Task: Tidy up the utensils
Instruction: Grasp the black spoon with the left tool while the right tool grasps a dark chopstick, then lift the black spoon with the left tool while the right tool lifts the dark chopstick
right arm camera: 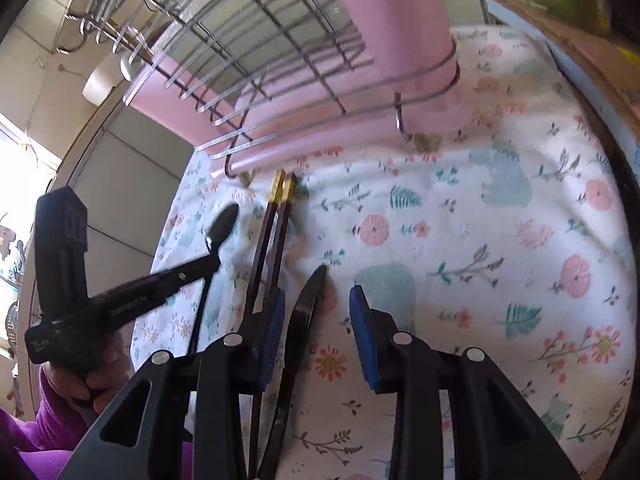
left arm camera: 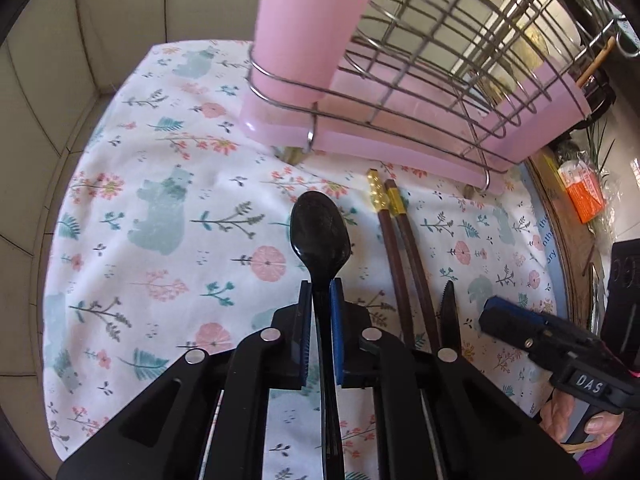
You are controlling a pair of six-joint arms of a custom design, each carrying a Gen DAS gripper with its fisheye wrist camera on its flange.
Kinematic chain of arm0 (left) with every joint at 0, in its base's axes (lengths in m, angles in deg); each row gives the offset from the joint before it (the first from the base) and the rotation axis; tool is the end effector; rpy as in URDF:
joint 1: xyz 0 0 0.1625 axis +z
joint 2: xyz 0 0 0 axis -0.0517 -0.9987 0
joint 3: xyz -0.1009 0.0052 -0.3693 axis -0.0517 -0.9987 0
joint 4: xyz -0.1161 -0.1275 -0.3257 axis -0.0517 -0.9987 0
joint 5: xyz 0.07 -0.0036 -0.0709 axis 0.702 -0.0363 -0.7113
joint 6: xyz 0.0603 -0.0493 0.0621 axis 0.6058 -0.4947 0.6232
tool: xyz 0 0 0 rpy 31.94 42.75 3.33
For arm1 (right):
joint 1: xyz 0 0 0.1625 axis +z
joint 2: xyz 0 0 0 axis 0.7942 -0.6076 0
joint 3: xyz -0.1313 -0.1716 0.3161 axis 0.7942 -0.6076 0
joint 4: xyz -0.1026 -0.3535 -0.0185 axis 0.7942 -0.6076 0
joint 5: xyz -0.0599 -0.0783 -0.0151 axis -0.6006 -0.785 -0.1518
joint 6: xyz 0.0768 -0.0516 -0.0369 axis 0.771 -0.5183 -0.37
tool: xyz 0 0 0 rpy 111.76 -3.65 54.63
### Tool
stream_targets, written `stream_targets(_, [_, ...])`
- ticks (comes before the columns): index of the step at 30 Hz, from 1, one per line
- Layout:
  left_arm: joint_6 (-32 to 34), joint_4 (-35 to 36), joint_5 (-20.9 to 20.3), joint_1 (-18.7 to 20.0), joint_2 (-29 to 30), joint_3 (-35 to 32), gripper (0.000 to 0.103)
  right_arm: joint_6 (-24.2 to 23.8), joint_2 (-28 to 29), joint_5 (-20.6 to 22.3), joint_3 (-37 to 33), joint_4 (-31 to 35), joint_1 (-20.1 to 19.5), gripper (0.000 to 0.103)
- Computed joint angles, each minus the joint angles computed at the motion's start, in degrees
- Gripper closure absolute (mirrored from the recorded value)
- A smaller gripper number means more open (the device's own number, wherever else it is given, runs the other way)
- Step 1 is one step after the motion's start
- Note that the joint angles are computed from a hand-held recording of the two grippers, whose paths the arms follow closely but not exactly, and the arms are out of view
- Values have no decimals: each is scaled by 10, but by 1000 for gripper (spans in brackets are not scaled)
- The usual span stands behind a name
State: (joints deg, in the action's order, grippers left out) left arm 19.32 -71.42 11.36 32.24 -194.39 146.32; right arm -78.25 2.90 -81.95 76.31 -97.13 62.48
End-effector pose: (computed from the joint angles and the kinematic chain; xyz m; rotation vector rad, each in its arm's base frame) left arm -0.0801 -0.2695 0.2579 0.0142 2.5338 -0.6450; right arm 0.2649 -0.3085 0.0473 0.4503 -2.8989 0.3237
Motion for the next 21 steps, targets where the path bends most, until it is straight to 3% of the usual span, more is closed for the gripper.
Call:
stream_targets(7, [-17,58,-1,-19,-62,-4,95,21,32,-19,-28,29,10,73])
stream_targets(12, [-3,28,-2,-10,-55,7,95,36,54,-39,-61,57,22,74])
stream_targets(13, [1,16,-2,-6,-50,10,95,39,56,-42,-64,60,22,79])
stream_targets(14, [3,15,-2,-2,-50,10,95,43,56,-35,-67,70,17,96])
stream_targets(17, [8,6,-3,6,-49,13,95,61,57,10,-62,61,-11,100])
stream_targets(21, [9,13,-1,-1,-65,13,95,61,48,39,-43,33,-27,101])
